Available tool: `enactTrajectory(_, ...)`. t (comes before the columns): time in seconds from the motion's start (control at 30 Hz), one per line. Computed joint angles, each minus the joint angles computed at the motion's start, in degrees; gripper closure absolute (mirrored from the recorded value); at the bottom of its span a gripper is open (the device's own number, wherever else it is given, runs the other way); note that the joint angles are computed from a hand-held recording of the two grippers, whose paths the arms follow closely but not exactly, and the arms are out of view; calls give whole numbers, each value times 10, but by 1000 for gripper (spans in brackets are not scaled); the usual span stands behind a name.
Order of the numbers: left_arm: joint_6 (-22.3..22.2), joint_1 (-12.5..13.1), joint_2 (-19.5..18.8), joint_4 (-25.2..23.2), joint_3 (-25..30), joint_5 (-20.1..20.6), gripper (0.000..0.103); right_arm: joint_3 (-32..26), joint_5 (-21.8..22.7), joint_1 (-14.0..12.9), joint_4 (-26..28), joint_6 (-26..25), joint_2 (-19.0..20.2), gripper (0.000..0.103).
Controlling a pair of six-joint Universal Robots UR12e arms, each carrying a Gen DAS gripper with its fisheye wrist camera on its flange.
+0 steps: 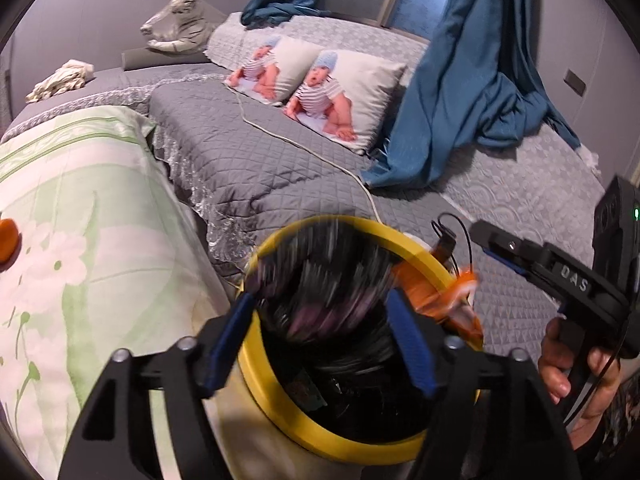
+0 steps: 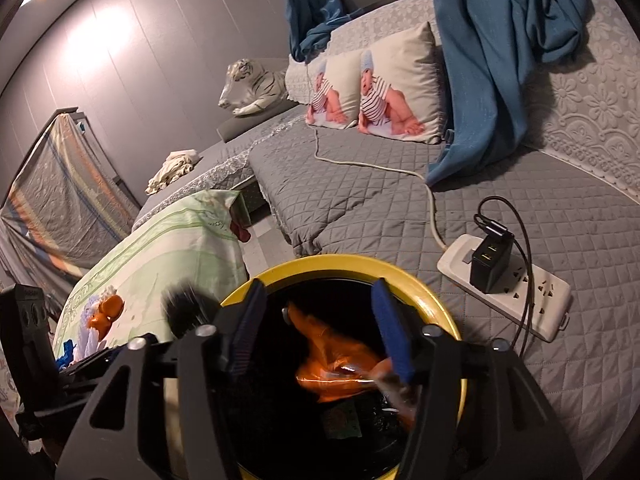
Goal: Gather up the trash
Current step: 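Open both tools over the yellow bin to drop the items, then move both open tools back over the remaining items on the bed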
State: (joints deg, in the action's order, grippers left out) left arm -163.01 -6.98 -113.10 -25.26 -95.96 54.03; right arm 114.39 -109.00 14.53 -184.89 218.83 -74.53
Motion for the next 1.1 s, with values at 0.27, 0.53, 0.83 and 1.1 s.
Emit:
enactTrajectory(0.27, -19, 8, 9, 37, -9, -3, 18, 5, -29, 8, -19, -1, -7, 42)
enactTrajectory(0.53, -75, 32, 19, 116, -17, 4, 15, 0, -38, 22, -45, -31, -9, 41)
enactTrajectory(0.83, -125, 74, 38, 190, -26, 42, 12, -34, -27, 47, -74, -91, 5, 35)
enactTrajectory(1.1, -155, 115, 55, 229, -37, 68, 9, -83, 7, 67, -67, -128, 26, 33)
